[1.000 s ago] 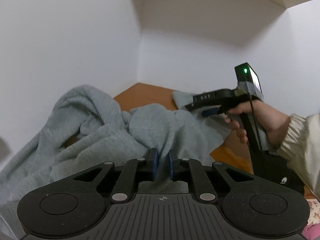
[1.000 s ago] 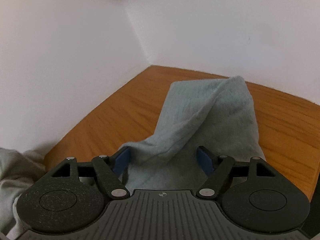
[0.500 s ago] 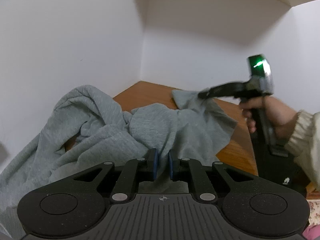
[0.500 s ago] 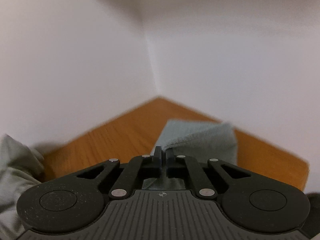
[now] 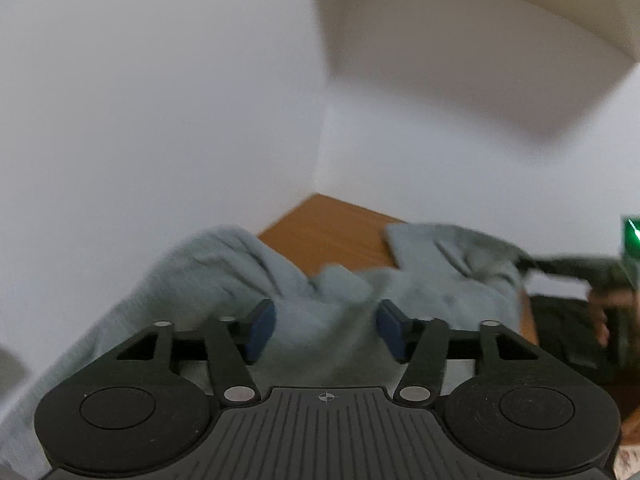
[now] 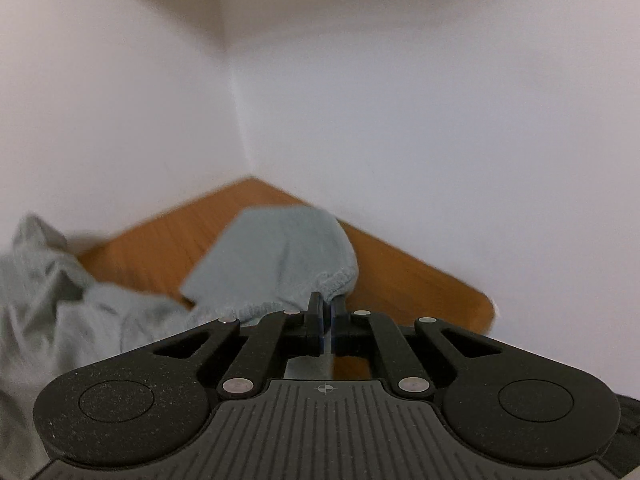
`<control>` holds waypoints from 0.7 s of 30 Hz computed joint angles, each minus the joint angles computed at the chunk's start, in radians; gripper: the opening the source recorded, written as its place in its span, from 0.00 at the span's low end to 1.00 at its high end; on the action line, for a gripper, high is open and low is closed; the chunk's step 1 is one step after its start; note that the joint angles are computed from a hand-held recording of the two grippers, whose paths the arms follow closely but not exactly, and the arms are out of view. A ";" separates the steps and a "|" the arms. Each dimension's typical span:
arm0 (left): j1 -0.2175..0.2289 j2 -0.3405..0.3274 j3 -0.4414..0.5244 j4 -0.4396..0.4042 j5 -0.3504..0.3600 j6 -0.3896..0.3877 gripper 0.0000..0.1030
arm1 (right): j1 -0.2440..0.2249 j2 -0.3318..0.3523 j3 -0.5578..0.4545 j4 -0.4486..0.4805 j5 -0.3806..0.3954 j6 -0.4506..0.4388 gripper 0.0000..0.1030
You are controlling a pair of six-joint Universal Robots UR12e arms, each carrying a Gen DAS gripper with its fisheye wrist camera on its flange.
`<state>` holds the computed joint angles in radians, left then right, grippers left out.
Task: Fold clothes
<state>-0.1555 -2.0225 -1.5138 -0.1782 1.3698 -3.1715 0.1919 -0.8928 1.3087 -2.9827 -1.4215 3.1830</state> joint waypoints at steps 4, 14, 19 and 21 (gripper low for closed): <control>0.011 -0.043 0.077 -0.069 0.034 -0.066 0.77 | 0.000 -0.010 0.011 0.055 -0.006 -0.088 0.04; 0.027 -0.124 0.200 -0.262 0.004 -0.105 0.37 | 0.000 -0.026 0.018 0.070 -0.009 -0.193 0.24; 0.025 -0.106 0.145 -0.092 0.034 -0.084 0.05 | 0.008 -0.005 -0.019 0.053 -0.026 -0.190 0.44; 0.030 -0.075 0.106 0.025 0.062 -0.128 0.05 | 0.011 0.008 -0.042 0.054 -0.035 -0.167 0.48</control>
<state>-0.1251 -2.0972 -1.4079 -0.1536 1.4314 -3.2999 0.2033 -0.8847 1.2667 -2.9288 -1.4562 3.0159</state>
